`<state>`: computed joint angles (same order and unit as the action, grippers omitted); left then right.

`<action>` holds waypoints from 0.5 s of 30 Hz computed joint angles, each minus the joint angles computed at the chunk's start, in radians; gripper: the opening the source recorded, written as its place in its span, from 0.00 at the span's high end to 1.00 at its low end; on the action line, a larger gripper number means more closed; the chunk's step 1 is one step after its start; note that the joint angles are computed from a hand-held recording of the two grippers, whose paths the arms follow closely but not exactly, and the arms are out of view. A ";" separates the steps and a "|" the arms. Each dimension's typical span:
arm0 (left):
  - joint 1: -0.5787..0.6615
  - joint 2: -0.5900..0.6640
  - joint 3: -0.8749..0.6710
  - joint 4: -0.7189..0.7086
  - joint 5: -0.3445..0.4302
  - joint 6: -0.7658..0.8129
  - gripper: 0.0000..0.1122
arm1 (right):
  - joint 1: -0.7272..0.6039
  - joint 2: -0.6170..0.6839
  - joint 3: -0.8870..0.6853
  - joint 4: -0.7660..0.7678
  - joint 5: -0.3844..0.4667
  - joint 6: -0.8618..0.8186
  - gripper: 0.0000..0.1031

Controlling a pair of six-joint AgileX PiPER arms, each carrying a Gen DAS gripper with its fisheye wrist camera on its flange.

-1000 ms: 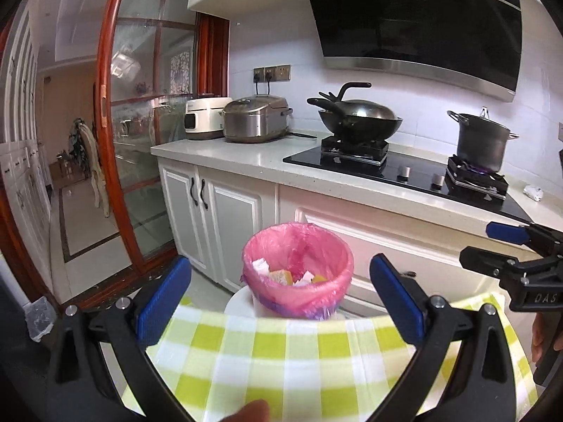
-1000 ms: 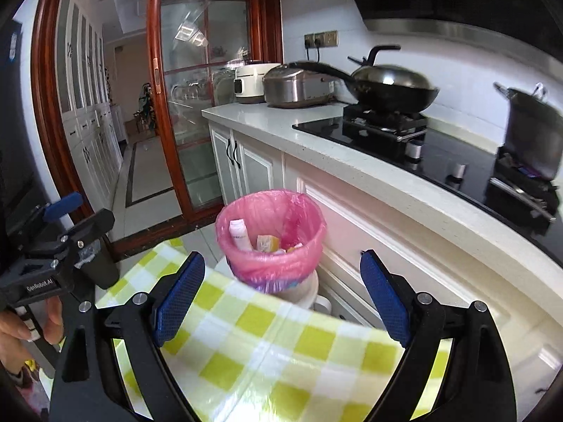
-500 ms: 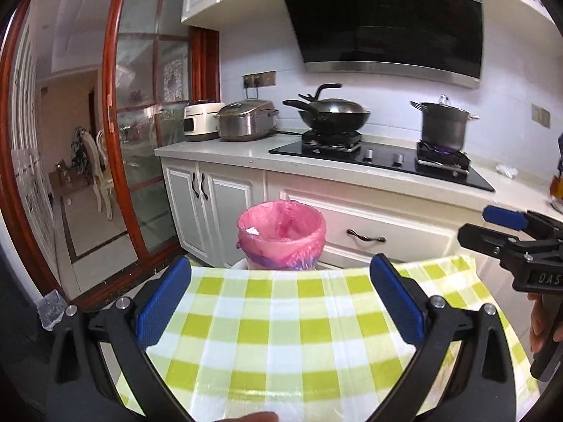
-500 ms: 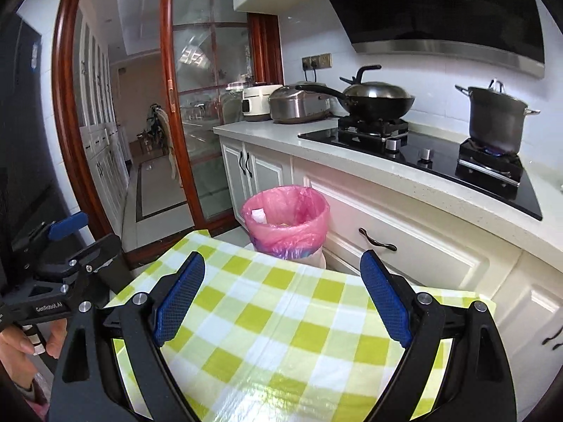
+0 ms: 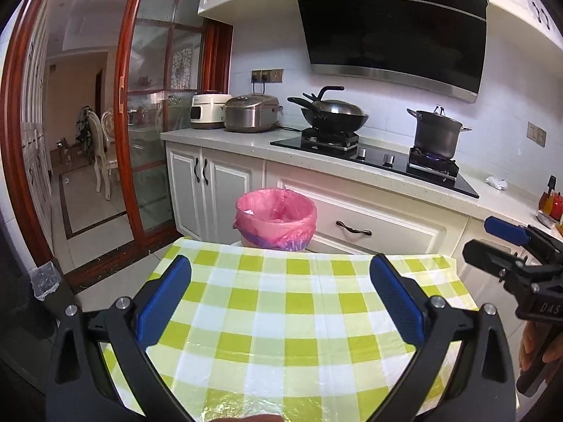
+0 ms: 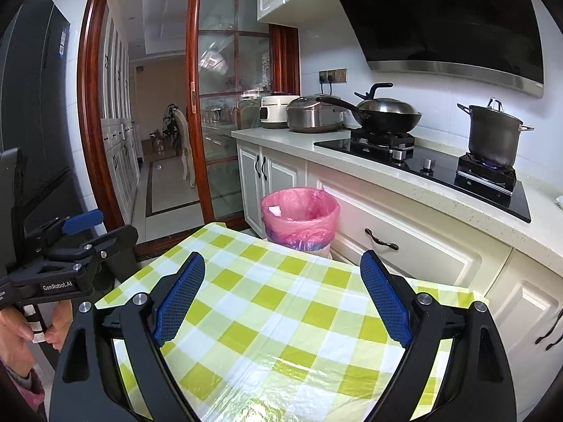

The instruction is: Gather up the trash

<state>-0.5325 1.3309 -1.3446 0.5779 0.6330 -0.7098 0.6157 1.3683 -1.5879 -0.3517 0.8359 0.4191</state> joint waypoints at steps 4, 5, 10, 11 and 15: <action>-0.029 0.007 -0.017 0.052 0.020 -0.017 0.12 | 0.010 0.025 -0.032 -0.003 0.032 -0.001 0.18; -0.037 0.011 -0.021 0.069 0.025 -0.029 0.12 | 0.013 0.027 -0.032 -0.004 0.033 0.001 0.18; -0.037 0.022 -0.023 0.064 0.031 -0.011 0.12 | -0.002 0.032 -0.025 0.016 0.028 -0.009 0.18; -0.037 0.024 -0.023 0.056 0.031 -0.003 0.12 | -0.006 0.032 -0.024 0.019 0.025 -0.012 0.18; -0.031 0.019 -0.019 0.025 0.025 0.022 0.12 | -0.018 0.032 -0.015 0.035 0.016 -0.016 0.18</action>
<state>-0.5639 1.3500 -1.3633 0.6026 0.6580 -0.6879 0.5975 1.4003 -1.6033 -0.3172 0.8521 0.4030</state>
